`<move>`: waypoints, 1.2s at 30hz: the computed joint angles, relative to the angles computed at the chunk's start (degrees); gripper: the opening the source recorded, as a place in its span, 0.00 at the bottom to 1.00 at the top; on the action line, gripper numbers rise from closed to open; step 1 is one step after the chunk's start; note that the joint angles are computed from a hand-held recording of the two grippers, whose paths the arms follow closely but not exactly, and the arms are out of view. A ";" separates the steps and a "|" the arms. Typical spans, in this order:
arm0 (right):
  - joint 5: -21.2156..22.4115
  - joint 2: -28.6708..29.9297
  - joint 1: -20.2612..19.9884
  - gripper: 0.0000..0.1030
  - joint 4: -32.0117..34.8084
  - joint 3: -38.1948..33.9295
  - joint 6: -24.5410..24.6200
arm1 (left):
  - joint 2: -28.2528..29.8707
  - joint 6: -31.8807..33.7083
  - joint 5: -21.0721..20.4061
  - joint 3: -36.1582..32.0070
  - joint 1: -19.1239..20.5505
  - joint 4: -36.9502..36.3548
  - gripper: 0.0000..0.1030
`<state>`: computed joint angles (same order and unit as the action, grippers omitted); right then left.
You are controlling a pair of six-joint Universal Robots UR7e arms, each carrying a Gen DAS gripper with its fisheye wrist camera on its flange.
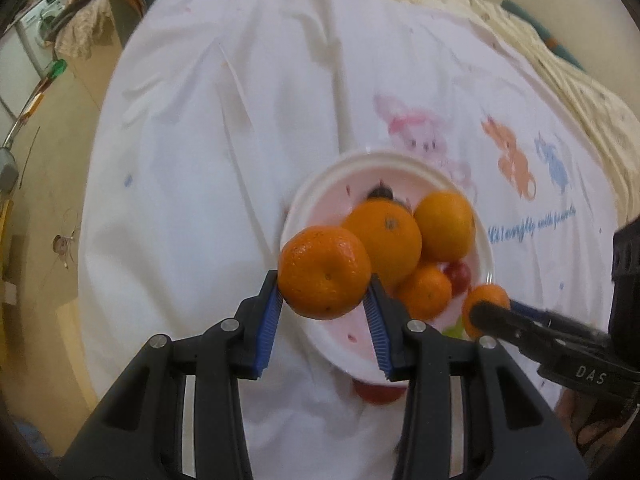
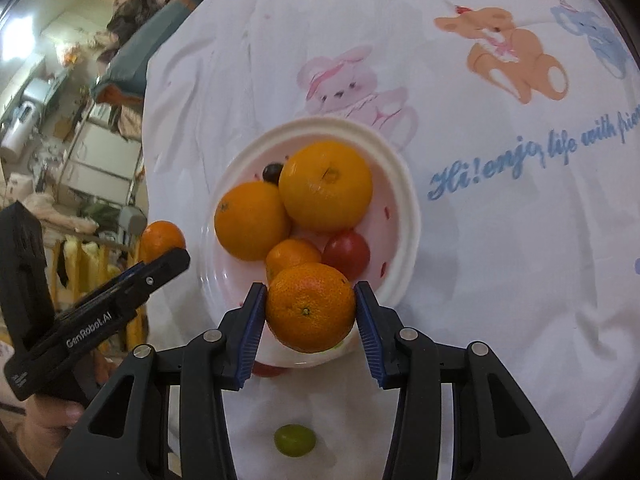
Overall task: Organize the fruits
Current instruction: 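Carry both mandarins with both grippers over the pink plate, then lower both mandarins onto the plate and open both grippers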
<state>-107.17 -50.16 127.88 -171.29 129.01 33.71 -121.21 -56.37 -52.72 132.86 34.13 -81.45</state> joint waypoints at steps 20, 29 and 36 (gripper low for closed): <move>-0.34 0.74 -1.21 0.47 -1.34 0.96 -0.12 | 3.94 5.20 -3.85 1.65 2.53 -4.05 0.37; -0.62 -1.15 -1.11 0.60 -4.20 2.60 0.61 | 4.58 6.82 -4.01 1.45 3.04 -4.57 0.37; -0.74 -2.71 -1.18 0.71 -5.53 3.53 2.53 | 5.36 8.16 -4.78 1.34 1.85 -3.70 0.72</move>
<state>-107.91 -52.86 126.71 -176.82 132.54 36.24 -115.85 -48.21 -57.50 134.20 35.98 -85.15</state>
